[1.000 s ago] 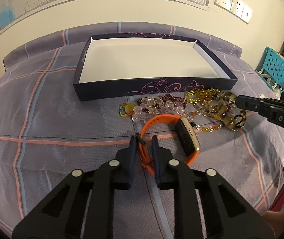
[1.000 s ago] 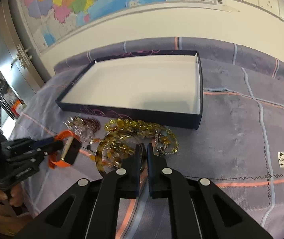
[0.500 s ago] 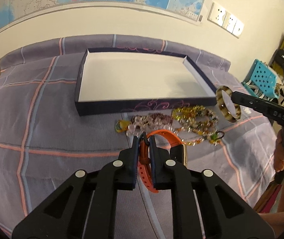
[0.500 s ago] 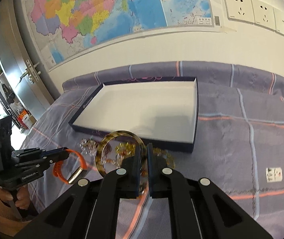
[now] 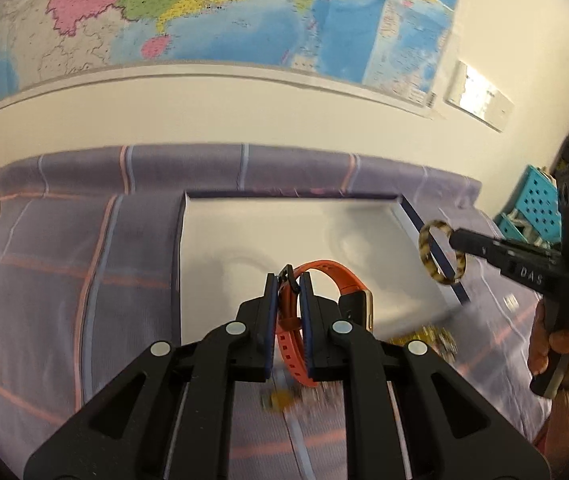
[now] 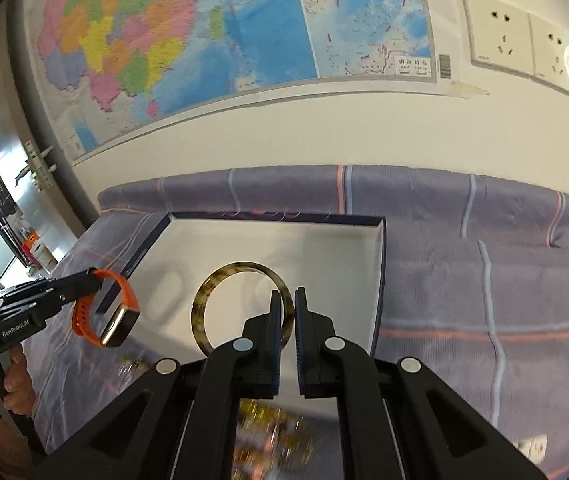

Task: Organize jewelry
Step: 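Lower the bangle into the box with the right tool while the left tool releases the watch band there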

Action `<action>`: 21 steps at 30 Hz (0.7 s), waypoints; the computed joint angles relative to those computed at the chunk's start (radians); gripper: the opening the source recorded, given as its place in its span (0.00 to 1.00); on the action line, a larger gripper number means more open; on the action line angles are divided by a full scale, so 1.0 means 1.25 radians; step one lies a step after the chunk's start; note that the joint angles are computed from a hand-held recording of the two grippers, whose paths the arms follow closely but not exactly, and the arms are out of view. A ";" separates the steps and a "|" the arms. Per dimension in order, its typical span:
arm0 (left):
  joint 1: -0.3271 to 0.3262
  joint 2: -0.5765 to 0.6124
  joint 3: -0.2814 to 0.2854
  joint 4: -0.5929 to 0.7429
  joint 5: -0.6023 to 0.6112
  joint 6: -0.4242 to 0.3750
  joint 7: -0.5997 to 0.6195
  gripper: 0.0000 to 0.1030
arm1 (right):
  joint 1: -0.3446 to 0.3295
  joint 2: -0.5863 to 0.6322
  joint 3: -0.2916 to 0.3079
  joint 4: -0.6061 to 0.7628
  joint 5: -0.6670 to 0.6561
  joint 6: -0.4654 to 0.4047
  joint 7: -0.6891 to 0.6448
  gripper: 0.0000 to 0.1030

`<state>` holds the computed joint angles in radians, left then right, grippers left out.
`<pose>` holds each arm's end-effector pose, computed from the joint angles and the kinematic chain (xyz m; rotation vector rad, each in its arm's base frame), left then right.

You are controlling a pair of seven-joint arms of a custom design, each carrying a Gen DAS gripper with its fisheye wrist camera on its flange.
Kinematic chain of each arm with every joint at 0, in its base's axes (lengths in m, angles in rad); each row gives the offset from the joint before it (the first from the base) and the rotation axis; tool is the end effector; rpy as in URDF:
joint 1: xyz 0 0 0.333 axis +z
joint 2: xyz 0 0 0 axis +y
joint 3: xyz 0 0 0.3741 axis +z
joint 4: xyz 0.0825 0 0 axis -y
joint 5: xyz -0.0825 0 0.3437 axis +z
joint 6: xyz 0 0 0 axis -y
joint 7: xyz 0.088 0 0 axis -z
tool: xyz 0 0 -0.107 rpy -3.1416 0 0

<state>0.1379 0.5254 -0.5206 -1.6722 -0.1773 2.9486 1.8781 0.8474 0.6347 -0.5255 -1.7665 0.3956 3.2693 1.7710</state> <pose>0.6939 -0.1751 0.4958 -1.4871 2.1512 -1.1105 0.6536 0.2748 0.4353 -1.5487 1.6358 -0.6992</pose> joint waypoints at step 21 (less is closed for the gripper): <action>-0.226 0.389 0.200 0.738 0.103 -0.440 -0.173 0.11 | -0.168 0.197 0.032 0.413 -0.194 -0.358 0.211 0.05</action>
<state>-0.1443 1.0120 -0.2707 -0.7497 -0.0485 2.3992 1.6615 0.6377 0.8815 -0.4857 -1.2500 0.1531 2.8217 2.0350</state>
